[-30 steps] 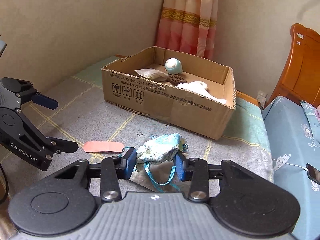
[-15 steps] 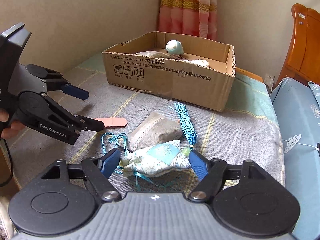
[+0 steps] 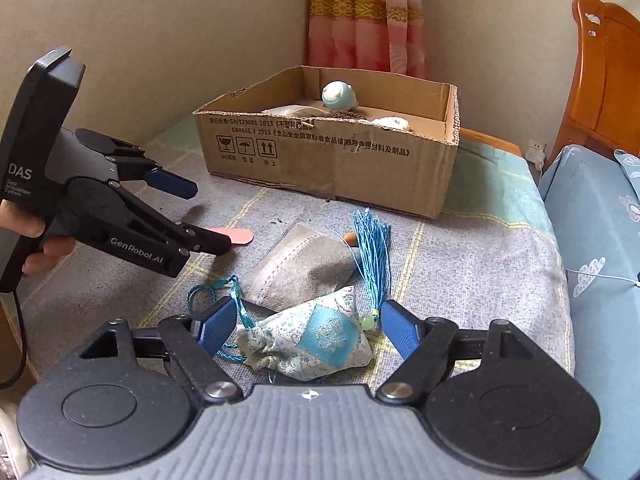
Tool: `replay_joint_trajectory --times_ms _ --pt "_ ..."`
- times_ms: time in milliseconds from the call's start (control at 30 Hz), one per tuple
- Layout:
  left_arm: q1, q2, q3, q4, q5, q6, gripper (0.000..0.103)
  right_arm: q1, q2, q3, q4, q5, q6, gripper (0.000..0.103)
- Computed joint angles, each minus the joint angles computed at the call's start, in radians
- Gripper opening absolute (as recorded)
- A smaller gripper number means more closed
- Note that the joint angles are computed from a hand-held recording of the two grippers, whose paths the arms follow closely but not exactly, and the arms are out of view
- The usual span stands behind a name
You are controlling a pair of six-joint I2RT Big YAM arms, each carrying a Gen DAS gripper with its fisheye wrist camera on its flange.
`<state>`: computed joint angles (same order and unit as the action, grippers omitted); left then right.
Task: Organize soft objects
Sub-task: 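Grasp the pink strip with the left tool while the right grasps the floral sachet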
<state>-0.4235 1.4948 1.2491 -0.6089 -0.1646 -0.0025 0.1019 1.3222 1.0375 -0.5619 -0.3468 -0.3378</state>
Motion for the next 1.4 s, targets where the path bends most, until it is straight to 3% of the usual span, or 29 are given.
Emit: replay_joint_trajectory --times_ms 167,267,367,533,733,833,1067,1267,1400 --pt "0.003 -0.014 -0.010 0.000 0.047 0.067 0.053 -0.003 -0.001 -0.003 0.001 0.002 -0.003 0.086" --pt "0.005 -0.012 -0.005 -0.002 0.062 0.140 0.052 -0.004 0.001 -0.002 0.000 0.001 -0.001 0.086" --pt "0.027 0.007 0.018 -0.009 0.135 0.172 0.053 -0.003 0.002 -0.003 0.004 -0.004 0.008 0.086" --pt "0.072 0.049 0.093 -0.119 0.268 0.093 0.053 0.004 0.002 -0.006 0.008 -0.004 0.017 0.086" --pt "0.055 -0.003 0.056 -0.187 0.324 0.131 0.054 -0.008 -0.006 -0.013 0.018 -0.016 0.030 0.086" --pt "0.043 -0.013 0.050 -0.189 0.323 0.115 0.053 -0.012 -0.002 -0.012 0.019 -0.018 0.032 0.086" --pt "0.026 0.012 0.075 -0.181 0.231 0.141 0.051 -0.010 -0.016 -0.022 0.016 -0.031 0.021 0.086" --pt "0.030 0.023 0.086 -0.183 0.254 0.158 0.044 -0.012 -0.021 -0.025 0.008 -0.027 0.015 0.086" --pt "0.033 0.021 0.085 -0.182 0.258 0.147 0.032 -0.011 -0.018 -0.023 0.002 -0.028 0.012 0.086"
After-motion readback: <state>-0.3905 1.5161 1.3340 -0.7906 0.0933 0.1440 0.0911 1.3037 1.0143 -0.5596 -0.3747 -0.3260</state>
